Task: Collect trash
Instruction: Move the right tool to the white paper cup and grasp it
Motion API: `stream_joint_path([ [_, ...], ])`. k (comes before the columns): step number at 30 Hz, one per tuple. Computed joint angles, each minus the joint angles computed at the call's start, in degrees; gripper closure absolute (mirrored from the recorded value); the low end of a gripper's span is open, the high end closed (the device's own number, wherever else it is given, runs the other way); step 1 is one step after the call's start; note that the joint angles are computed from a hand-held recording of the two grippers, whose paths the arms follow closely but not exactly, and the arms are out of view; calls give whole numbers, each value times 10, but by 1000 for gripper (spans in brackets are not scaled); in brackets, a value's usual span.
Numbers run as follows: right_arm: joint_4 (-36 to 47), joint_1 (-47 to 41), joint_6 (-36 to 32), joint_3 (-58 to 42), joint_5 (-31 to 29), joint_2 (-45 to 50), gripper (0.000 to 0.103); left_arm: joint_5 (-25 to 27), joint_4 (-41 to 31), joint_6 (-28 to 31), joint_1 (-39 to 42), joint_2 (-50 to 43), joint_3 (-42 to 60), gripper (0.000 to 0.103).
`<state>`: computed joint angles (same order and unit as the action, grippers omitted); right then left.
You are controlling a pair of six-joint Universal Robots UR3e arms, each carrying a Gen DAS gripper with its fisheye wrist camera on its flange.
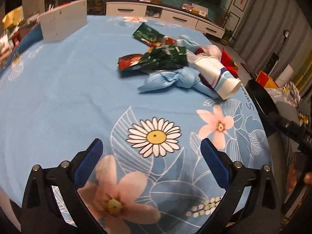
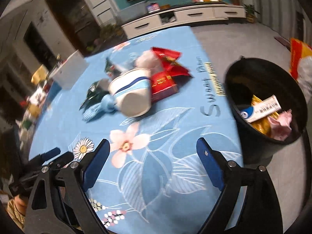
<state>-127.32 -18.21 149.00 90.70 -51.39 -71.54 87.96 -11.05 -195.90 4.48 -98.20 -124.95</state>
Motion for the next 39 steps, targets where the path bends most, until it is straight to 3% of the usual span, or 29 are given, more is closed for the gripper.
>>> stream_joint_path([
  [4,-12,26,3,-3,-15,1,14,-35,25,7,29,6,-28,3],
  [14,-58,75,50,-62,-60,52,14,-51,46,18,74,14,-52,3],
  [25,-63,138,82,-222,-102,175,14,-80,57,44,107,-7,-36,3],
  [35,-22,161,78,-330,-107,251,15,-93,47,119,127,-84,84,3],
  [38,-19,164,74,-339,-117,259,31,-89,17,159,121,-124,151,3],
  [39,-21,164,72,-340,-118,260,31,-94,5,179,120,-137,173,3],
])
